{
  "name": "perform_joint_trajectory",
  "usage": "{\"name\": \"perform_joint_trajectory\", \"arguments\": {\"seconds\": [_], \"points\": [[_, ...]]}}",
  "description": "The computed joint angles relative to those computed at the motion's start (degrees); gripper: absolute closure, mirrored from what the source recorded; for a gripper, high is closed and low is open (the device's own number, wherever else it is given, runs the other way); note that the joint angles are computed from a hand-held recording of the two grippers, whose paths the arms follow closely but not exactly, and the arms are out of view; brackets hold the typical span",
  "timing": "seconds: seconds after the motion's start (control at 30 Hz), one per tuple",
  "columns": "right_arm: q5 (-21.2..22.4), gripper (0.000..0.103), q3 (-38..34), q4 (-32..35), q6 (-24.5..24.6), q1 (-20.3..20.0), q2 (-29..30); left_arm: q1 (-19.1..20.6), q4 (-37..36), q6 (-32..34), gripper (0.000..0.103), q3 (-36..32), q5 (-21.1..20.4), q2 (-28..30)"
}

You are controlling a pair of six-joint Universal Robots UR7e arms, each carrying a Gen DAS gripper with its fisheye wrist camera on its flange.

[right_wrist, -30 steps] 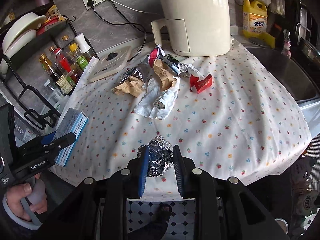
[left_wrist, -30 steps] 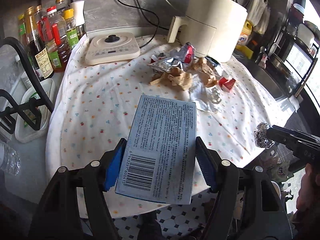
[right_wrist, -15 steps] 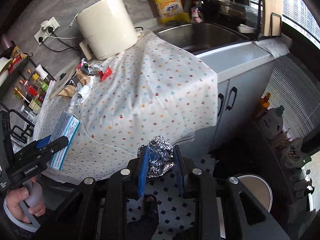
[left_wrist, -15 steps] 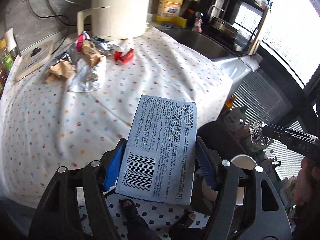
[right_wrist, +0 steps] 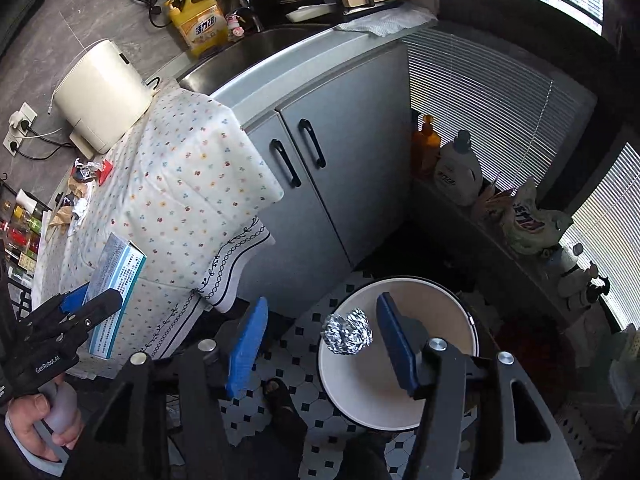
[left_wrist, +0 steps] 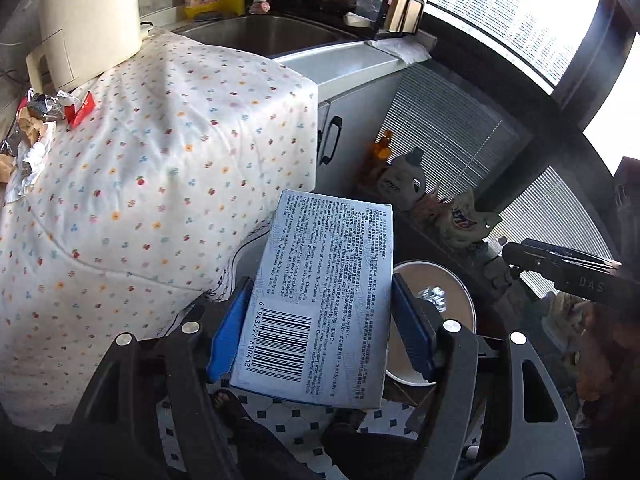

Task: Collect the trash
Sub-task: 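Drop the foil ball and cardboard box into the white bucket with both tools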

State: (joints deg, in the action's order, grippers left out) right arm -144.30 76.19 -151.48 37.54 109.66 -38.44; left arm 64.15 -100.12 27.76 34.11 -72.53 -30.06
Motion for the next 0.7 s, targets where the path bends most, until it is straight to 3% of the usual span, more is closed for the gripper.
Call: {"name": "perform_joint_trajectory", "arguments": {"seconds": [0.17, 0.37, 0.57, 0.7], "points": [[-0.16, 0.043, 6.76, -2.92, 0.10, -0.36, -4.20, -1.35, -4.00, -1.01, 0.035, 11.13, -0.85, -3.98], [-1.87, 0.041, 15.10, -3.98, 3.41, -0.28, -9.67, -3.12, -5.30, -2.06, 0.035, 18.60, -2.76, -5.35], [-4.17, 0.041, 22.06, -3.60, 10.08, -0.33, -14.53, -4.51, -2.76, -2.30, 0.033, 20.52, -6.91, -4.61], [-5.20, 0.039, 23.90, -2.92, 13.24, -0.10, -16.15, -5.01, -2.15, -2.80, 0.019, 18.85, -8.82, -3.89]]}}
